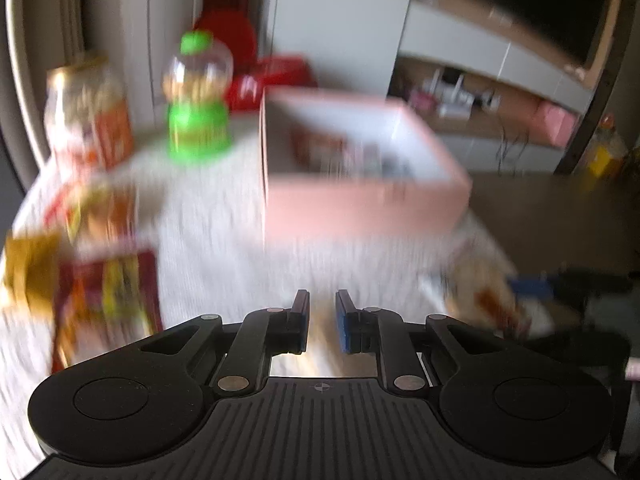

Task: Organize snacks
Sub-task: 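Carry both packets over the pink box and open both tools to drop them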

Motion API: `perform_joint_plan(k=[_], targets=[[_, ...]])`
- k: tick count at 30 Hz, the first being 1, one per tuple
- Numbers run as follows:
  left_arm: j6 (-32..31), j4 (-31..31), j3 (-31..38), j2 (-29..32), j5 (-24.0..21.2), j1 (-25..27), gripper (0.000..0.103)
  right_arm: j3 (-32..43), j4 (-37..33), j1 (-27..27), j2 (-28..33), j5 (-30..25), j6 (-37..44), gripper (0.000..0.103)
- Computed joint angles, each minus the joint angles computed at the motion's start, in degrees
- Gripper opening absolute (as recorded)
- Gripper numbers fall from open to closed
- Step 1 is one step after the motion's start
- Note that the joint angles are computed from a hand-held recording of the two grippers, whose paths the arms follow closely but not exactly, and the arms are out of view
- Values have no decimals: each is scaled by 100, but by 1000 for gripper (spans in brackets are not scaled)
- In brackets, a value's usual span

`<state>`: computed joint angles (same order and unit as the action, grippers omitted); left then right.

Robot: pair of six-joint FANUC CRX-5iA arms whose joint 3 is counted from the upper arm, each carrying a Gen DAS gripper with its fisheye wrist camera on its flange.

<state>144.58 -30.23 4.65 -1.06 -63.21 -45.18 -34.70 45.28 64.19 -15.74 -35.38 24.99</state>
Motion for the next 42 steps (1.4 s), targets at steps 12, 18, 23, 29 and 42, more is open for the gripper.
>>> perform_joint_plan(k=[12,18,23,29,42], targets=[[-155,-22,230,505,-553,-275,41,-330,841,49,111,20,-789,79],[79,-128,-49,358,-119,-188,40,-293,804,22,139,46,-733,81],[514,-372,-285,195,88,-362,40,-317,779,30,92,77,-592,78],[708,-768,-386,116,46,-672,34,-268,345,52,-100,176,-98,77],[266,-956,493,189,1367,475,34,150,2723,-1235,-84,1045,-1417,77]])
